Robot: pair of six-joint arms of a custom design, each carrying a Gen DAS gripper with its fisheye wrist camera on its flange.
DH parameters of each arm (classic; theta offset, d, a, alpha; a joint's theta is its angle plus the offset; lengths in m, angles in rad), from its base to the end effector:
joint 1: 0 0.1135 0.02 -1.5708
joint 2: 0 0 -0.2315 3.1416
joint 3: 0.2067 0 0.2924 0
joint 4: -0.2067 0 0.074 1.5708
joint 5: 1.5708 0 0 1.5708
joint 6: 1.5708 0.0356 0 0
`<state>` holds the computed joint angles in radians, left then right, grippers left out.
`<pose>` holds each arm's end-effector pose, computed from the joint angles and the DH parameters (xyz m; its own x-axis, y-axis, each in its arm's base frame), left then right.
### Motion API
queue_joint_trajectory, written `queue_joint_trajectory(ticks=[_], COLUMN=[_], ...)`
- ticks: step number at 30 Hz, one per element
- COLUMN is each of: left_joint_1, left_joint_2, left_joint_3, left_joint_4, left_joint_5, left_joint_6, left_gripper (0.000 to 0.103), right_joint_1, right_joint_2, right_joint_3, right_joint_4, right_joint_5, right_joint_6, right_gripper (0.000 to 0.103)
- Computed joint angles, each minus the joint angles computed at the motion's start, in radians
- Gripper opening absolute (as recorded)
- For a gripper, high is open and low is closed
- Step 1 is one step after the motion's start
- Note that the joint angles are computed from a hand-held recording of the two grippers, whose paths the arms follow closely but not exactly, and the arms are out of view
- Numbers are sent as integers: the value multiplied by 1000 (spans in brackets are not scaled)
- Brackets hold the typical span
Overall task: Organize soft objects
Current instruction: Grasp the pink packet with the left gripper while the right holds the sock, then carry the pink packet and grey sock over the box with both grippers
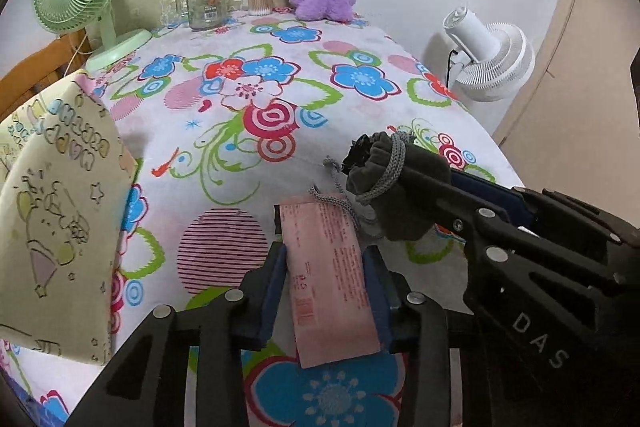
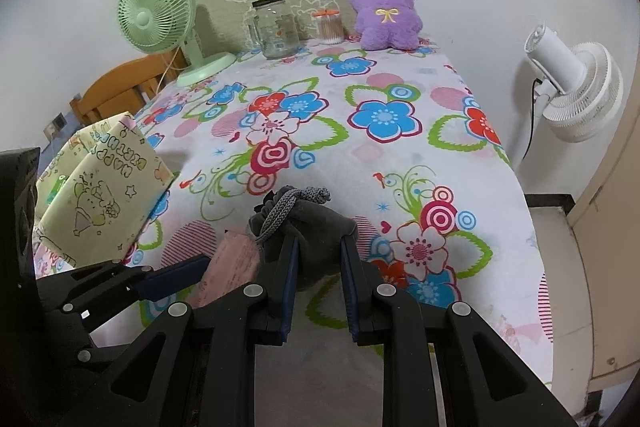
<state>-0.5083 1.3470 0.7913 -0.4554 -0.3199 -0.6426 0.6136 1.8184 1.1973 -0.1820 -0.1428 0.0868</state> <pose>0.2681 -0.1365 0.1479 -0.7821 -0.2155 -0.5847 -0.1905 0.9761 -0.1048 0.3407 0.2461 0.1416 -0.6425 -0.3475 -0.6830 -0.5973 0.7854 0.1622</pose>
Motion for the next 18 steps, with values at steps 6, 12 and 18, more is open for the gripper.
queue_joint_trajectory(ticks=[6, 12, 18], left_joint_1=[-7, -22, -42], left_joint_2=[-80, -158, -234], left_joint_3=[-26, -38, -40], left_joint_4=[-35, -71, -113], left_joint_5=[-21, -45, -81], left_joint_6=[13, 25, 37], left_gripper=[39, 39, 39], right_joint_1=[30, 51, 73], right_joint_2=[-46, -109, -172], right_joint_3=[-24, -54, -73], right_joint_4=[-5, 1, -4], right_joint_5=[43, 70, 101], right_joint_6=[20, 34, 38], right_gripper=[23, 23, 23])
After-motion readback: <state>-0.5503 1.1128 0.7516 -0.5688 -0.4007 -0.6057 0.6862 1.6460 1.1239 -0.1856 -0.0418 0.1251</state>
